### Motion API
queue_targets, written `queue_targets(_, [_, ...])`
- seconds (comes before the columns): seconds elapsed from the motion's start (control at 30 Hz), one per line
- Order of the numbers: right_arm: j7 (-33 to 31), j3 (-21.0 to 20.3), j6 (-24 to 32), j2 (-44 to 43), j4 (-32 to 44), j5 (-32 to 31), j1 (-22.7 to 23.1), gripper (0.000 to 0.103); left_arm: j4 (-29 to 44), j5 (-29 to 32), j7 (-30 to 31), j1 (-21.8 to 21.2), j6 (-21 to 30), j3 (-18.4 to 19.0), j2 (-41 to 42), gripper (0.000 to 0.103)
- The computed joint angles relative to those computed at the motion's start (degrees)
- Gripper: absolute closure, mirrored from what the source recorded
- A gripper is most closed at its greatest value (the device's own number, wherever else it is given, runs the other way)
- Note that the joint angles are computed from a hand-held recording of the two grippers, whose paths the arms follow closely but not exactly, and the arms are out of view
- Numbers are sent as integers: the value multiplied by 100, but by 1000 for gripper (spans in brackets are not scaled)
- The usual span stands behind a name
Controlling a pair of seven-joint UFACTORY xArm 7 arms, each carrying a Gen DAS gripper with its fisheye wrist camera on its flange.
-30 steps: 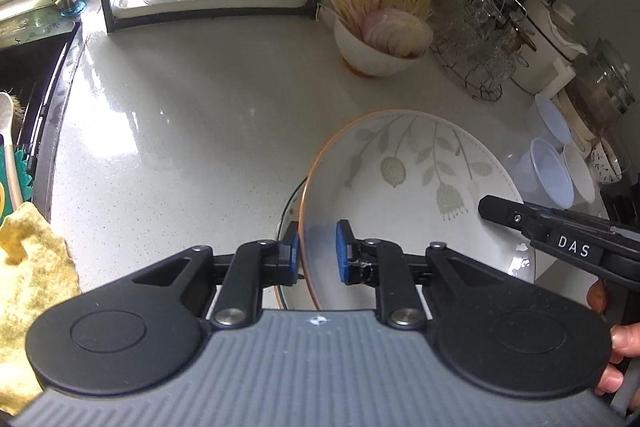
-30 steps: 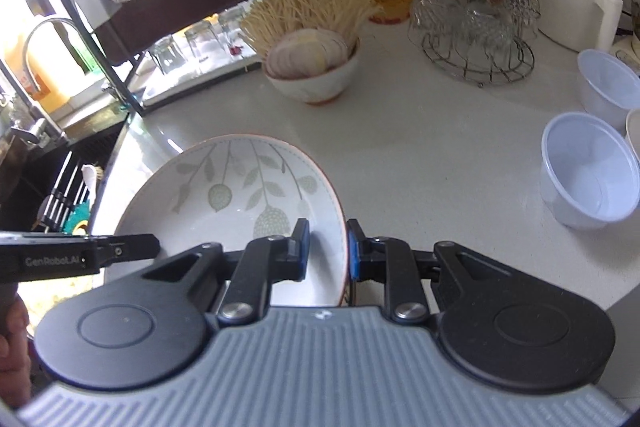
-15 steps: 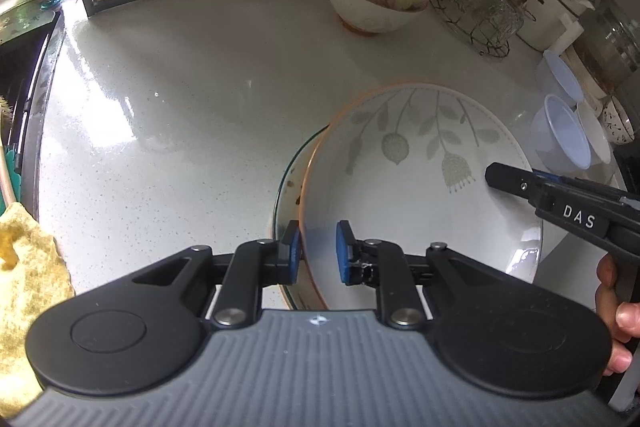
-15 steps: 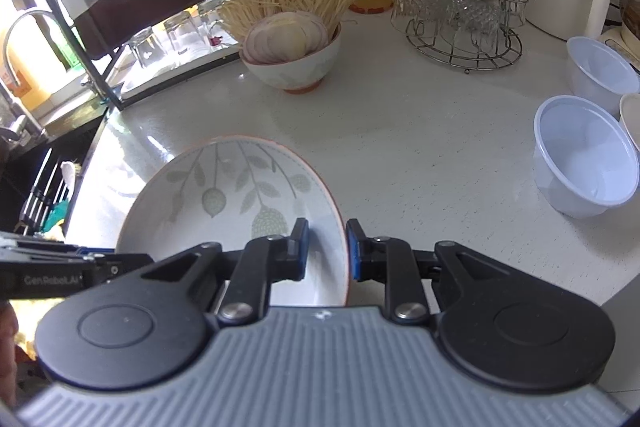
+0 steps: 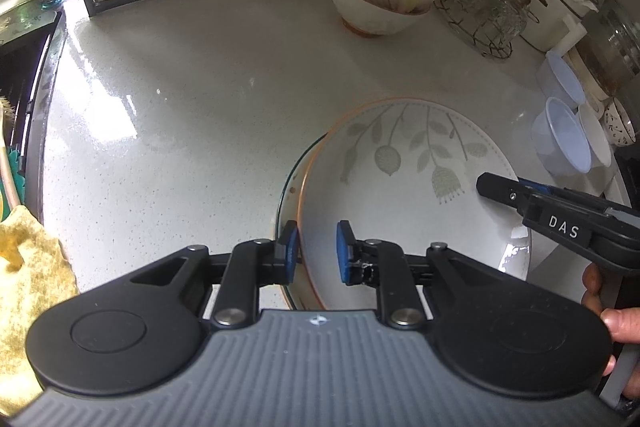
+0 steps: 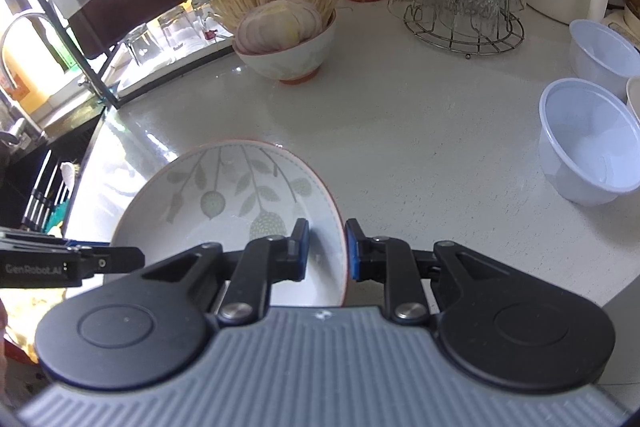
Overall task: Organize plates and bowls
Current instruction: 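Lower the white leaf bowl onto the counter and open both grippers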
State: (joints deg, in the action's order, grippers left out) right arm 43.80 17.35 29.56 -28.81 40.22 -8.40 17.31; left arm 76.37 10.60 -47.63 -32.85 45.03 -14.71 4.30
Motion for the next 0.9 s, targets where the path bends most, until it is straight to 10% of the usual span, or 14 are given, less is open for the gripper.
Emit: queue_targets(0.9, [-1166, -504, -128, -1192, 72, 559, 43, 80, 1523, 1778, -1079, -786, 786, -195, 345, 69])
